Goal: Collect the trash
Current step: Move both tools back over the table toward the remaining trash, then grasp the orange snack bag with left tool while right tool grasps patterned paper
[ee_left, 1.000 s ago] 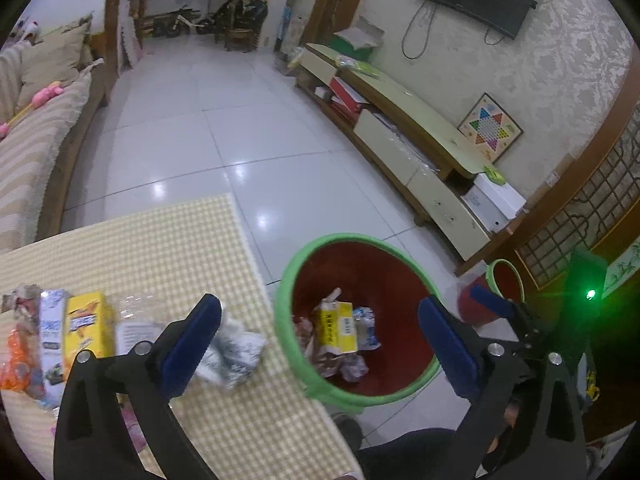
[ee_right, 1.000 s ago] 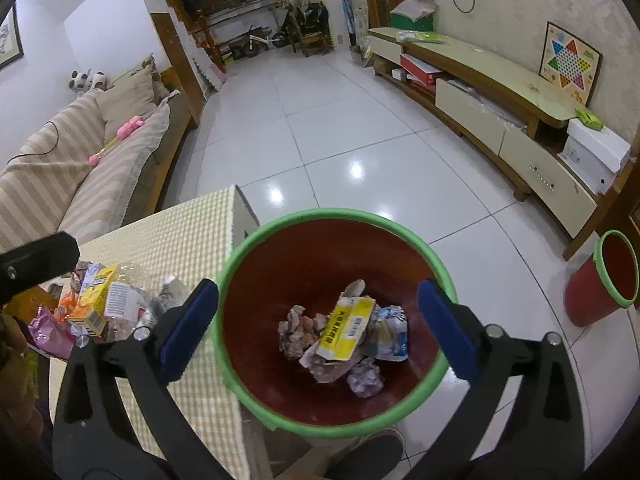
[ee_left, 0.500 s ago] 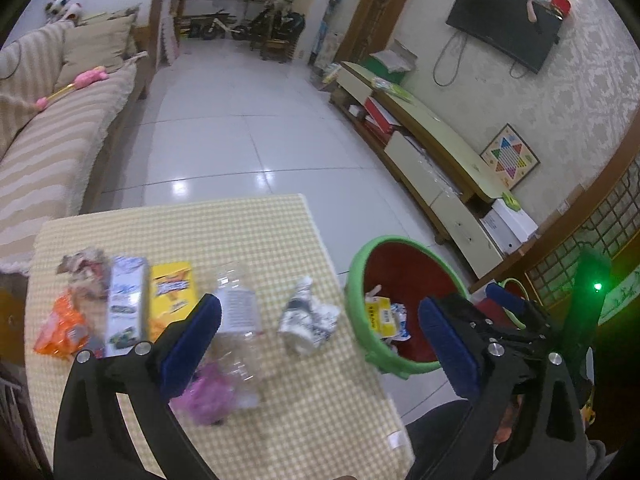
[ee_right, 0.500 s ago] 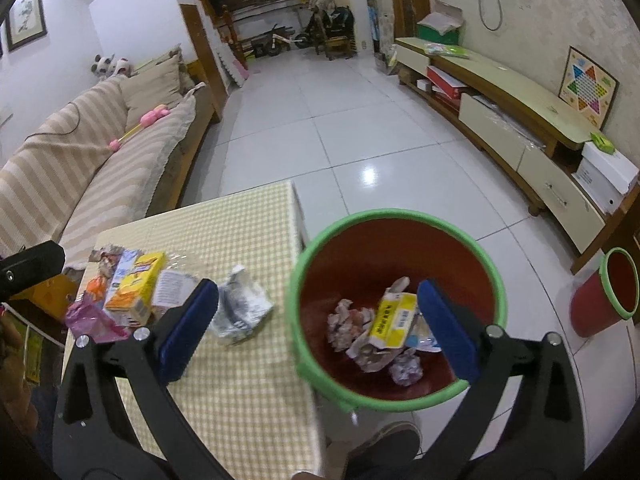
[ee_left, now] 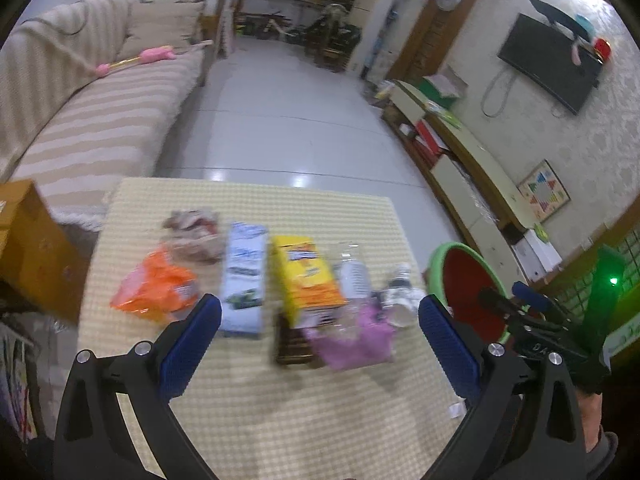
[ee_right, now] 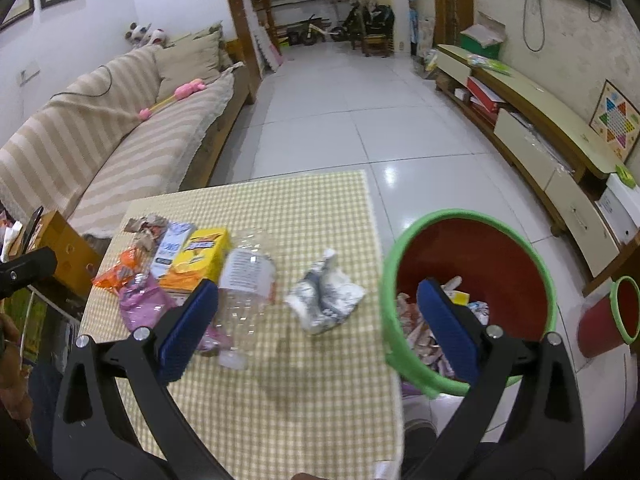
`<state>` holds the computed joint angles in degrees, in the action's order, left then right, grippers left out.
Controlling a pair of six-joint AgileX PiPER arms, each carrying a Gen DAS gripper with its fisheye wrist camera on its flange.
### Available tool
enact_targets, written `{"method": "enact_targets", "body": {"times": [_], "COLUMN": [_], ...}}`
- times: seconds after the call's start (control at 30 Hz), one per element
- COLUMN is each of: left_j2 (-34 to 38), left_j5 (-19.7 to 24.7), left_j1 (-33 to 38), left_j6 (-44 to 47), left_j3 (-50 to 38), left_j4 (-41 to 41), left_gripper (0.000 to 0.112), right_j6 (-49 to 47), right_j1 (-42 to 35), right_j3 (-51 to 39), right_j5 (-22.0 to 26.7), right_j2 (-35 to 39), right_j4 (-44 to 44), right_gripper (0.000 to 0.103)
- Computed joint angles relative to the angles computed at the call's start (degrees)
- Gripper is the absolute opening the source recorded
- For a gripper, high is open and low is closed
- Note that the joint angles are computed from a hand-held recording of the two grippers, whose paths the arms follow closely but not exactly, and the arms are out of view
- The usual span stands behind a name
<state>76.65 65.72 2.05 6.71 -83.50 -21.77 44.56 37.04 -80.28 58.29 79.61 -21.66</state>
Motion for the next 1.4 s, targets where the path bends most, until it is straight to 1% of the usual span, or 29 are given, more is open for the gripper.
{"method": "enact_targets", "body": {"times": [0.03,0.17,0.3,0.5,0.6,0.8,1.0,1.13,1.4], "left_j2": [-0.4,-1.1,-0.5,2.8,4.9,9.5,14.6,17.4,21.1], "left_j5": [0.6,2.0,3.5,3.3,2.6,1.9,-0.9,-3.2,-6.9], "left_j1": [3.1,11.3,20.0,26.3,26.5,24.5,19.6,15.9,14.3], "left_j6": [2.2,7.6,14.3,18.6,18.3,16.8,12.2,4.6,-6.3], "left_j3": [0.8,2.3,4.0,5.7,5.7,5.5,4.3,3.8,4.8], "left_j4": [-1.4,-4.1,-6.9,-7.8,-7.1,-6.8,-5.7,-2.3,-4.2], "left_gripper": [0.095,0.095,0.095,0.095,0.095,0.095,0.095,0.095,0.095], "right_j6": [0.8,3.0,4.1,4.0,3.7,2.1,-0.6,-2.4,-4.7], "right_j1": [0.9,3.6,4.6,4.7,3.5,-0.1,-3.8,-5.3,-6.4], "right_j3": [-0.5,-2.2,-2.6,-3.7,-3.4,-3.3,-4.9,-6.2,-6.0], "right_j5": [0.2,0.8,1.1,1.3,0.4,-1.5,-2.5,-2.8,-4.6], "right_j2": [0.6,3.6,5.5,8.6,9.8,12.2,15.9,18.9,21.6], "right_j4": [-0.5,-1.4,-1.4,-1.2,-0.1,2.0,4.2,6.3,8.2], "right_gripper": [0.098,0.098,0.098,0.098,0.098,0.098,0.098,0.098,0.098]}}
